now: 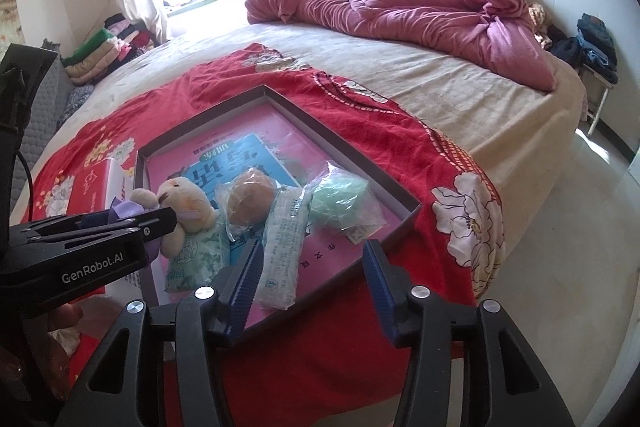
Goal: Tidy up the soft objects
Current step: 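Lower the plush bear onto the tray and open the left gripper, then move both open grippers back from the tray to the pile of soft items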
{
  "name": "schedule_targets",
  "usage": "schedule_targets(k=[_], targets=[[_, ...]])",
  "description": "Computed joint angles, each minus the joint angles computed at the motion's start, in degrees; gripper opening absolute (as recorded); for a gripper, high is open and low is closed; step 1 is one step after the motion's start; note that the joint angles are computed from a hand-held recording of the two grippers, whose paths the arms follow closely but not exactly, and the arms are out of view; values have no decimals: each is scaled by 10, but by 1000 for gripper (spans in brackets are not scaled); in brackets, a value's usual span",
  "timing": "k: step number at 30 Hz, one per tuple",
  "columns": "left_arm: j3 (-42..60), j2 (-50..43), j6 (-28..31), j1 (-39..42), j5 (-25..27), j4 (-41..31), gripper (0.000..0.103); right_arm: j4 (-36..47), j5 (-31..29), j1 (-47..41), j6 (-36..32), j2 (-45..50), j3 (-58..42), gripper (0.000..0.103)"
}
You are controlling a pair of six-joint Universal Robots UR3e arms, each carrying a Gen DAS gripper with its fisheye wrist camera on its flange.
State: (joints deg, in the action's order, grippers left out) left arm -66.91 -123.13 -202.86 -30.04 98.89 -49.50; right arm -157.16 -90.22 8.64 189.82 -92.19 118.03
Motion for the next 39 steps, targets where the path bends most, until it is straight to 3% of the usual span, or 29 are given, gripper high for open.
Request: schedule_targets(k=[4,14,23,26,31,39], targets=[[-11,12,-2,-1,6,8,57,-1,6,-4,-1,-6,3,56],[-46,45,-10,4,-4,27,59,7,-2,4,-1,-16,-2,64],[-74,84,-17,-13,30,38,69,9,-19,13,-3,-28,-4,67],[-85,99,-23,-16,37,39,76,14,-20,14,-2,-35,-5,69],[-107,131,-34,-26,57,31,78,22,-31,24,1,-50,-9,75],[-164,216,-40,-35,84,11,79,50,-51,51,9,-82,-41,75]])
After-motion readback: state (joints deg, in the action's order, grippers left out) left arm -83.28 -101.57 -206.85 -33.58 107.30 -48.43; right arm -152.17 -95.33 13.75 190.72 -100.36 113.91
